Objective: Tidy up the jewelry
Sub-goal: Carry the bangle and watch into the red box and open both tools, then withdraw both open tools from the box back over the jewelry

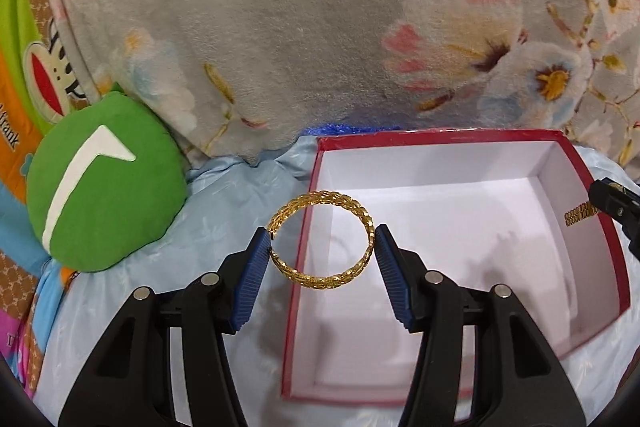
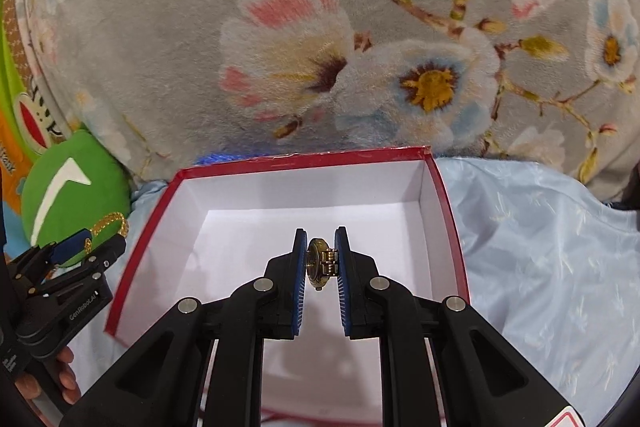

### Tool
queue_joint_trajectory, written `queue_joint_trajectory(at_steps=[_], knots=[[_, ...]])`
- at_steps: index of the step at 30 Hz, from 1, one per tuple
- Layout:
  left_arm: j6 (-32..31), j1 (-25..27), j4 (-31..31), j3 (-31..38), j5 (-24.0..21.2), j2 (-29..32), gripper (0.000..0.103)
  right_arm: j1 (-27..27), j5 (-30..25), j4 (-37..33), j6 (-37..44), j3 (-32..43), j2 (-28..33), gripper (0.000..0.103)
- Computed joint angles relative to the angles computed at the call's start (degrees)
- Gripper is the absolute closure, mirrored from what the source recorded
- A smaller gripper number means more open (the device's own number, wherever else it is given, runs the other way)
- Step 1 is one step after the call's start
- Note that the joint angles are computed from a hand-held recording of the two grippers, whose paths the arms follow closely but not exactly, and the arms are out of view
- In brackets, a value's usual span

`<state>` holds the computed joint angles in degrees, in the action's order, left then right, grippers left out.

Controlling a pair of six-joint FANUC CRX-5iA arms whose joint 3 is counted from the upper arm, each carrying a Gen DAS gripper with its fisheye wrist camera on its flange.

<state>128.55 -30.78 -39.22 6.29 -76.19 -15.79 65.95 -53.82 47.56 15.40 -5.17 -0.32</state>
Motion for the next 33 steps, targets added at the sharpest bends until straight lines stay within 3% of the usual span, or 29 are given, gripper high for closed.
queue_joint_trajectory(at_steps=[9,11,13,15,20,23,28,33], knots=[[-0.4,5.7,5.6,1.5,5.0,6.1,0.047,-5.1,1.0,-6.7,4.5,4.8,5.2,0.089],[2.2,5.1,3.8,1.4,5.3,6.5,0.029,-5.4,1.9,-5.4,3.7,4.2,5.0,0.082],[3.0,6.0,4.7,0.4,7.1,5.6,0.018,-5.0,2.3,-1.4,0.6,2.2,4.1,0.05],[4.2,6.3,4.7,-0.5,7.9,4.4,0.014,-4.4,3.2,3.5,-3.3,-1.0,2.1,0.048],[4.7,6.0,5.1,-3.3,8.4,-0.1,0.014,-2.0,5.1,4.4,-7.2,-7.1,-4.4,0.048],[5.9,1.2,0.4,-4.5,4.8,-3.3,0.014,2.0,3.3,6.7,-10.0,-12.2,-9.4,0.048],[8.7,-11.7,-6.7,-7.4,-4.8,-9.0,0.014,12.8,-4.4,9.8,-17.3,-20.8,-18.6,0.048],[14.8,-26.4,-9.9,-11.3,-15.9,-13.1,0.013,29.4,-18.1,10.1,-26.4,-27.7,-24.7,0.048]])
